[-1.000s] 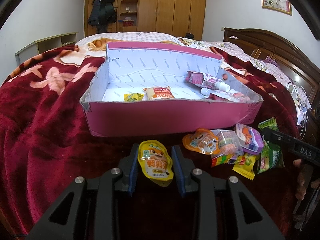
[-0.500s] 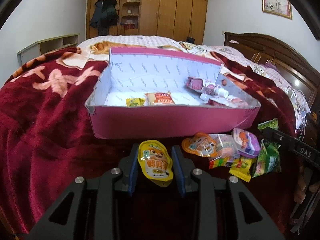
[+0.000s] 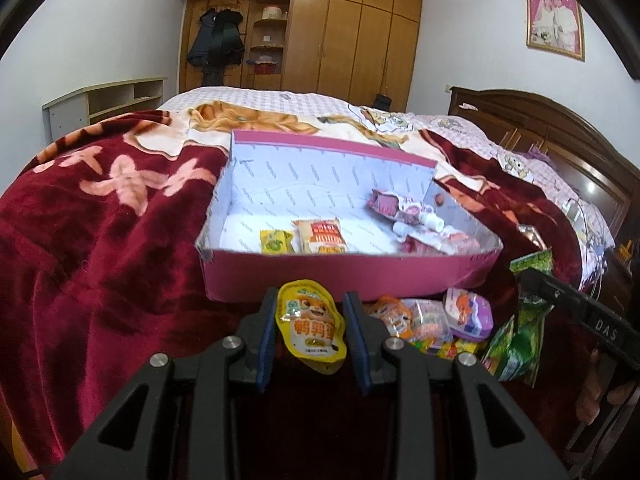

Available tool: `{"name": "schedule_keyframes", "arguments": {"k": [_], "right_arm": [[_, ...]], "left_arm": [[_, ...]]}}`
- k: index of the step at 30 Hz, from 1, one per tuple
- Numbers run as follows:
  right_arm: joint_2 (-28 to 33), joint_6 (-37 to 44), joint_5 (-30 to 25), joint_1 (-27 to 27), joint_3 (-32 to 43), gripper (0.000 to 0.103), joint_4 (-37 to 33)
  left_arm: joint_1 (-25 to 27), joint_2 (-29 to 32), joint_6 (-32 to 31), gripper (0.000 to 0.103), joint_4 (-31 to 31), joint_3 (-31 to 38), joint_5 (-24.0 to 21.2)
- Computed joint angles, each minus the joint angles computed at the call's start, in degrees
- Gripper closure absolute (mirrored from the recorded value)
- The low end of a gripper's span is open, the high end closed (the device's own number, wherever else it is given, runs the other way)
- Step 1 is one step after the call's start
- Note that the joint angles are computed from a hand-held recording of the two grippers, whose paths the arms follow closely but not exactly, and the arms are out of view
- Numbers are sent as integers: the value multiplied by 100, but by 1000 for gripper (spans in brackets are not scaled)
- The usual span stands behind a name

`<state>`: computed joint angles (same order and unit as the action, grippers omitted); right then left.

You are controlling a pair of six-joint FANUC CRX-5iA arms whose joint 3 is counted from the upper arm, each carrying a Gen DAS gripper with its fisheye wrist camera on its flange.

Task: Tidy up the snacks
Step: 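Lower the yellow jelly cup into the box while the right gripper carries the green bag over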

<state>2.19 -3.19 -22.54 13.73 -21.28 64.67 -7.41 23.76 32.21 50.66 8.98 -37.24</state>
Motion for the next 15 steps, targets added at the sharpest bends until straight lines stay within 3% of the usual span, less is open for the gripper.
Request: {"name": "schedule_keyframes", "arguments": {"k": [15], "right_arm": [[237,1439,97,53,657,63,-1119]], "left_arm": [[-55,506,713,70,-658,1178,-285]]}}
